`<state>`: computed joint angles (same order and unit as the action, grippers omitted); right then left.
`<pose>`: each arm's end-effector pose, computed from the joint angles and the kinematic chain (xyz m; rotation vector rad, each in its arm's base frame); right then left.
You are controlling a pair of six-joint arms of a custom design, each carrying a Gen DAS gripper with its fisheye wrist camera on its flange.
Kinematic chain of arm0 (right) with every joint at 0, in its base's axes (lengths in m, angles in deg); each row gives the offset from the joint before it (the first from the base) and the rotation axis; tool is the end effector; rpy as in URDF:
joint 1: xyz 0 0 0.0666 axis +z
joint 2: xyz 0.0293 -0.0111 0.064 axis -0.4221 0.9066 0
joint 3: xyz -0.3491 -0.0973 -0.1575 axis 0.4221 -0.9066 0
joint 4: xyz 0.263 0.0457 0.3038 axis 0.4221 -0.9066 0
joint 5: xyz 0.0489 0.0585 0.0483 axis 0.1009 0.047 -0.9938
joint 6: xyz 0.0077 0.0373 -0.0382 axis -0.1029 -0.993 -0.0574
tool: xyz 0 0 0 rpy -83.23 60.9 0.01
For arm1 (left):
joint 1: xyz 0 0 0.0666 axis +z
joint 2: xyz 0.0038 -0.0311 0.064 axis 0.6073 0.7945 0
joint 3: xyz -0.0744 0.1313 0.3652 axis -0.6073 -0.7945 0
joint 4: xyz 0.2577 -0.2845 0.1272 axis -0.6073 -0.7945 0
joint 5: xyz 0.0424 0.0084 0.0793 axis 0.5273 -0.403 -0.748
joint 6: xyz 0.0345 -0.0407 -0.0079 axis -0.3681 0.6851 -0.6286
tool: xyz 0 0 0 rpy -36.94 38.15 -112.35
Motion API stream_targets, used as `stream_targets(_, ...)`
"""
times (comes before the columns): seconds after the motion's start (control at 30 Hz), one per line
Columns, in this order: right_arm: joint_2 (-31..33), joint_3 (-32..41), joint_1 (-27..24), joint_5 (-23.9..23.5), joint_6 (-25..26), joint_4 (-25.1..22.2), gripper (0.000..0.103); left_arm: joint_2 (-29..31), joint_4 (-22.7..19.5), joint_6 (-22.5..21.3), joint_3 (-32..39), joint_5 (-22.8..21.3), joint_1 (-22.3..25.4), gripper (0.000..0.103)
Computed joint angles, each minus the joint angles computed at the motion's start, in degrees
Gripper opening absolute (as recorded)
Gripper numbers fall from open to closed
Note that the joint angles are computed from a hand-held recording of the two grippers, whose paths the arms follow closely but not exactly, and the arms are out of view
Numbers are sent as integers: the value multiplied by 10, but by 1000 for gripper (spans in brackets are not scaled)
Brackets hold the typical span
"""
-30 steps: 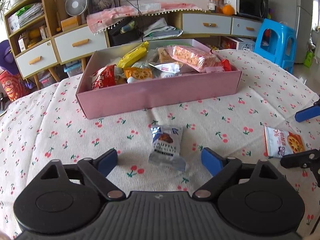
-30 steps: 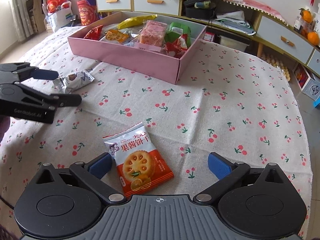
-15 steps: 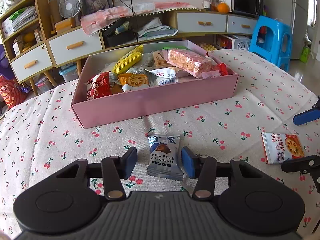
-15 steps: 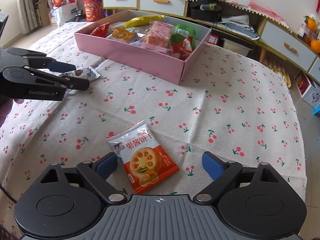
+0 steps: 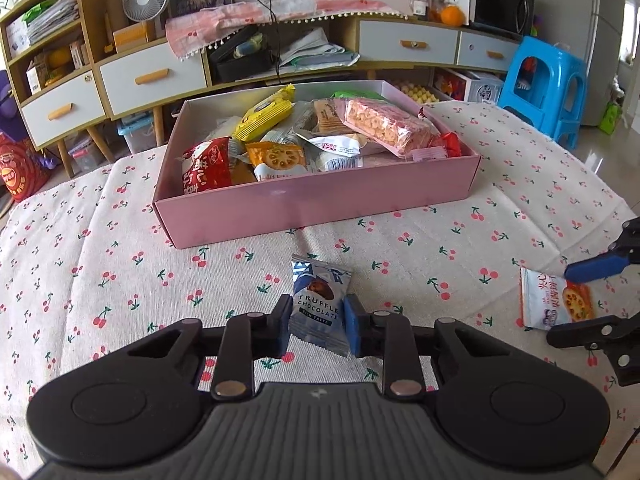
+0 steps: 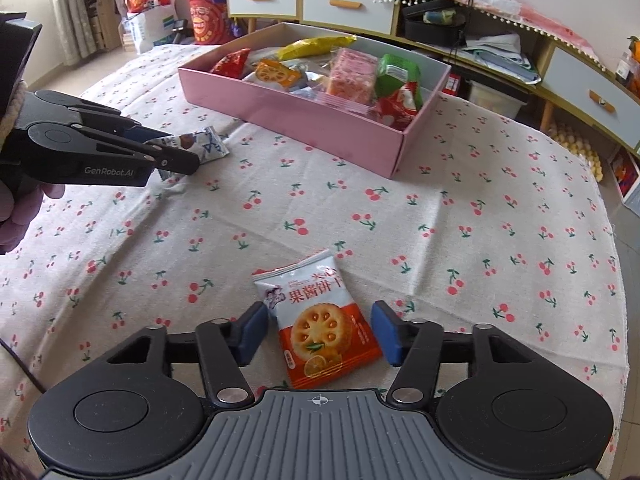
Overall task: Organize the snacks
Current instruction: 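Grasp the blue truffle packet with the left tool while the right tool grasps the orange biscuit packet, then carry both packets into the pink box and open both tools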
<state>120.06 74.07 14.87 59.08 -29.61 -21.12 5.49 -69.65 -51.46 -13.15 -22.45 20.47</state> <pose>0.3963 0.3300 0.4490 -0.7691 2.5439 0.2688 0.3756 -0.1122 0.4274 0.2822 2.3685 -0.0775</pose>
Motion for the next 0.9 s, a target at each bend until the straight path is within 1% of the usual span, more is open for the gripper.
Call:
stream_targets(0.07,2,3,2,-3,0,-1,45,-1,-1,2,0,2,1,23)
stream_targets(0.13,4,6,5,0,1,0,43,-2,-3,2,1,4,3,23)
stream_targets(0.23,9,12,6,-5,-7,0,41,-2,-8,6,4,15,8,19)
stream_targets(0.3,12,16,6,-12,-18,1,41,-3,-9,6,6,20,10,16)
stream_targets(0.5,23,33,7,-10,-49,3,40,-5,-15,5,10,27,16,14)
stream_targets(0.9,56,89,8,-14,-124,14,40,-9,-12,27,28,62,42,13)
